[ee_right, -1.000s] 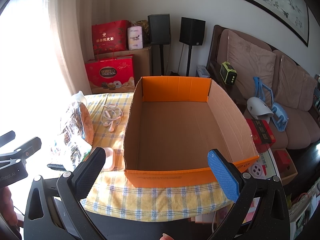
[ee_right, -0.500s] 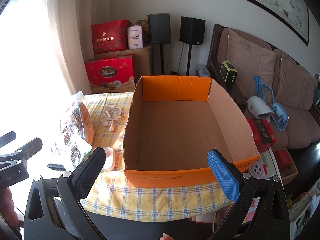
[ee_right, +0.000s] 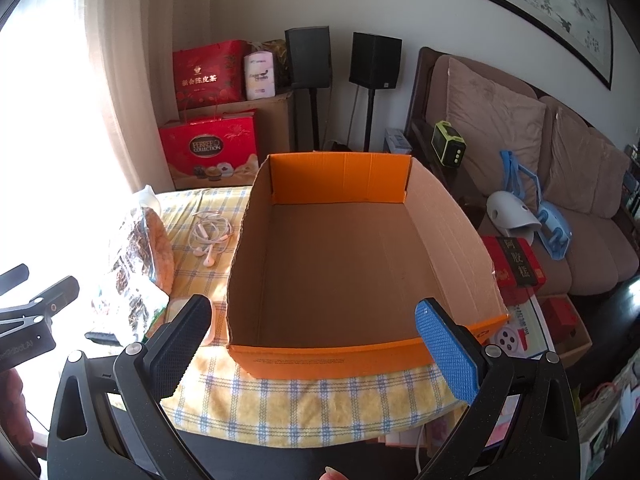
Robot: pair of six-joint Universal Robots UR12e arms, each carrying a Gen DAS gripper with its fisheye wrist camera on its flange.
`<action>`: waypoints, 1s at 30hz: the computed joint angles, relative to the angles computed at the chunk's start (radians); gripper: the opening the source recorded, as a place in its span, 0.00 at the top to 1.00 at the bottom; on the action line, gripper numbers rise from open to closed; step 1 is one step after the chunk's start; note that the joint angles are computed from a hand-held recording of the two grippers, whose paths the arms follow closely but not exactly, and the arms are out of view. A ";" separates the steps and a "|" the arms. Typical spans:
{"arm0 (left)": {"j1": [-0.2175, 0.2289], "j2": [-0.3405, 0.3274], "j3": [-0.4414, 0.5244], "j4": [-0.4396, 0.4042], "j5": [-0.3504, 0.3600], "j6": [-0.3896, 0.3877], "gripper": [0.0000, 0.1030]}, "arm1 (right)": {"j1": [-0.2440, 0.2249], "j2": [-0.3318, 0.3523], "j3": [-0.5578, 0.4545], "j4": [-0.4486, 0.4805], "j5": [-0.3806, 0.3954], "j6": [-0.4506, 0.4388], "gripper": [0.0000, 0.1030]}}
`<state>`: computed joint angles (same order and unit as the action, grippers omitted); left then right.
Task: Organize objects
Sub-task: 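Reach left tool to the small green-label bag while right tool grips the box wall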
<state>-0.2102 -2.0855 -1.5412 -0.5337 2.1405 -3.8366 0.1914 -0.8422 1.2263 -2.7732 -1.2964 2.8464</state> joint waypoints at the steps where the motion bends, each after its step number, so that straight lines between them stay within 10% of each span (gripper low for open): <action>1: 0.003 -0.001 0.001 0.000 0.000 0.005 0.00 | -0.001 0.003 -0.007 -0.001 -0.007 0.001 0.00; 30: 0.090 -0.044 0.007 -0.038 -0.237 0.094 0.03 | -0.059 0.205 -0.382 0.285 -0.131 0.092 0.11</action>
<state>-0.1198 -2.1294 -1.5343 -0.5714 1.9038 -3.7421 0.1324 -0.6368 0.8447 -2.4878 -1.4270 2.9383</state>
